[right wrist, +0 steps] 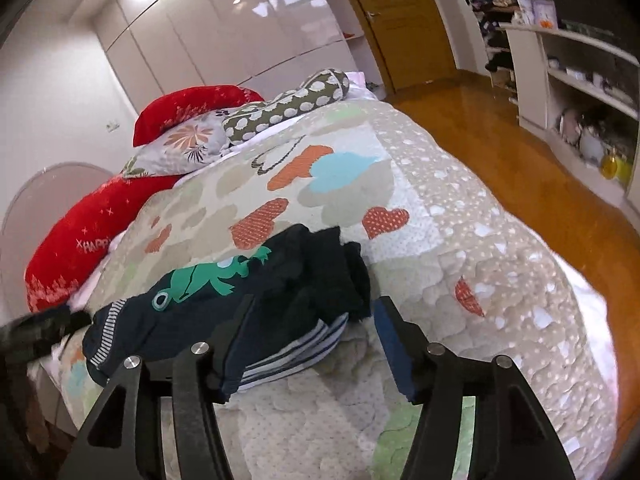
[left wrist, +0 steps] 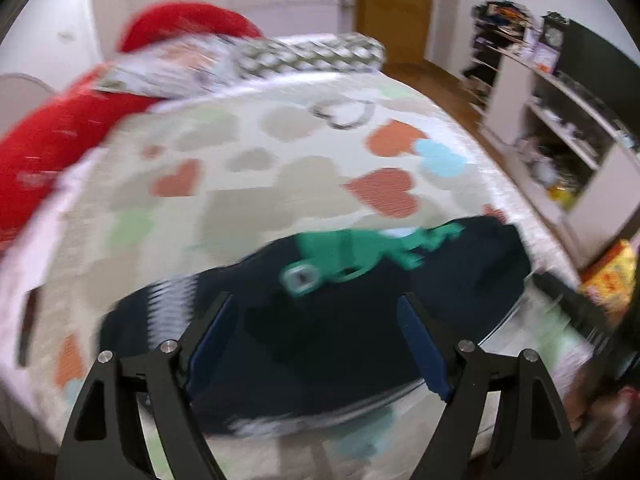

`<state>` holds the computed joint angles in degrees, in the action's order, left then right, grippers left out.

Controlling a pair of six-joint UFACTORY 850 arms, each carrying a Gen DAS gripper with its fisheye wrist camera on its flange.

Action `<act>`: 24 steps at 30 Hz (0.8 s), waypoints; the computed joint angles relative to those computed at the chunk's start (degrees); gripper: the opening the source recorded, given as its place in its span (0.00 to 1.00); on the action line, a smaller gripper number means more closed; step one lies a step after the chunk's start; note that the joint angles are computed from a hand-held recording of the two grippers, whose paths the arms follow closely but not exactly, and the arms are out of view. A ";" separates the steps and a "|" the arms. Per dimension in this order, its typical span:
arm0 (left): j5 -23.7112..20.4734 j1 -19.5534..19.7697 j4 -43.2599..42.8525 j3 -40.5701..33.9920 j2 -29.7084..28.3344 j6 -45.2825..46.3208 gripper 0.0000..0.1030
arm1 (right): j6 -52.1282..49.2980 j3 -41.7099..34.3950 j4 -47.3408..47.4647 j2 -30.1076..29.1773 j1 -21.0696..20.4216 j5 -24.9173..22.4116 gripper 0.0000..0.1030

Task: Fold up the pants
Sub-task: 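Grasp the folded pants with both grippers and fold them again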

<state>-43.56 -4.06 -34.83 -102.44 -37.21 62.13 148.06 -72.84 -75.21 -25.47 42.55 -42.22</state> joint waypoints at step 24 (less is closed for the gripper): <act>-30.89 -15.77 10.60 -34.36 -25.88 -9.59 0.22 | 7.85 0.24 -11.88 -3.71 -5.26 10.24 0.28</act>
